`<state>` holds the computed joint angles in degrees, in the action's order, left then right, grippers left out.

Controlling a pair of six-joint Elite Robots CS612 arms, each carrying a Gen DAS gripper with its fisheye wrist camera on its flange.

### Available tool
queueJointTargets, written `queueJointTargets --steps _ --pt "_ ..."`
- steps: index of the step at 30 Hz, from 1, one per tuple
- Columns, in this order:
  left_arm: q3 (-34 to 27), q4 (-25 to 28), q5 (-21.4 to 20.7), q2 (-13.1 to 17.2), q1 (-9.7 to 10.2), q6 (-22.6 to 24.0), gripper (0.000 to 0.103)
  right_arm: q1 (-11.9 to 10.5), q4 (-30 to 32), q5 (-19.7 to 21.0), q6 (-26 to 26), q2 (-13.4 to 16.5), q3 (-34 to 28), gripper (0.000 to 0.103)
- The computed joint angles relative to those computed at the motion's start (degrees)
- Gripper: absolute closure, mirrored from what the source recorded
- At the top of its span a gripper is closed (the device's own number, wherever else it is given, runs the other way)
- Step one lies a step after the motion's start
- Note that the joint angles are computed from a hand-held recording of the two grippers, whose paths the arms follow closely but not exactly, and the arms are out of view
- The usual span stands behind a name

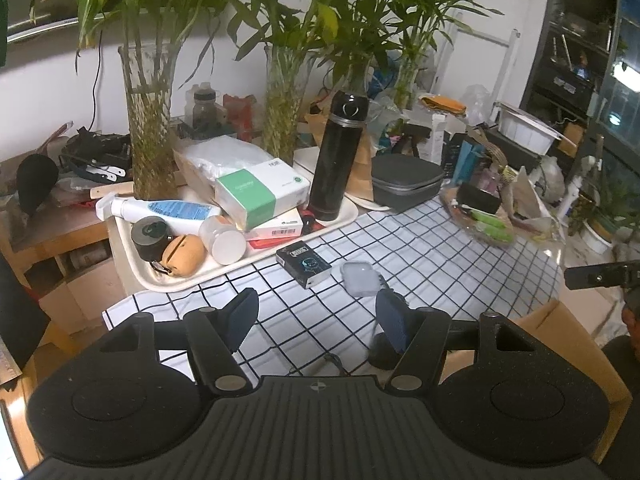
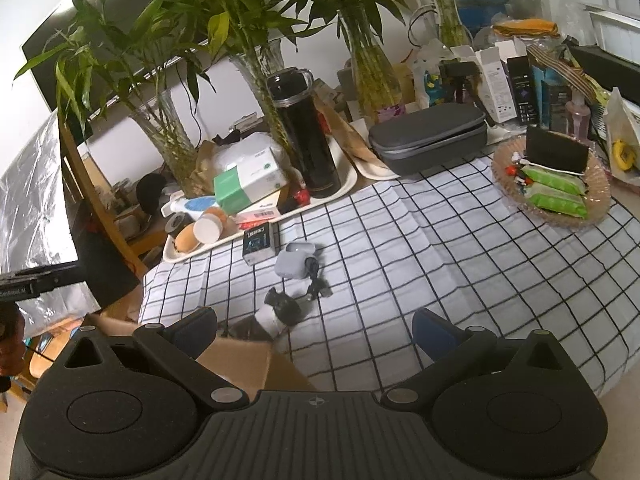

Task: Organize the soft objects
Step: 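Move right tool to the black USB cable while left tool approaches the black card box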

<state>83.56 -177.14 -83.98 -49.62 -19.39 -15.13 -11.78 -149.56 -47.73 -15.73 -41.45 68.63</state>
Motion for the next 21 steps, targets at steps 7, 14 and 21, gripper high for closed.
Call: queueJointTargets --steps 7,14,21 --pt "-2.06 -0.62 -0.54 1.24 0.63 -0.42 0.039 0.52 2.24 0.25 -0.62 2.79 -4.73 0.000" --pt "-4.26 -0.44 0.26 2.33 1.05 -0.19 0.039 1.28 5.68 0.09 -3.25 5.11 -9.16 0.000" --pt "-6.53 1.08 -1.08 4.24 1.54 -0.37 0.039 1.82 7.84 0.13 -2.78 7.56 -12.56 0.000"
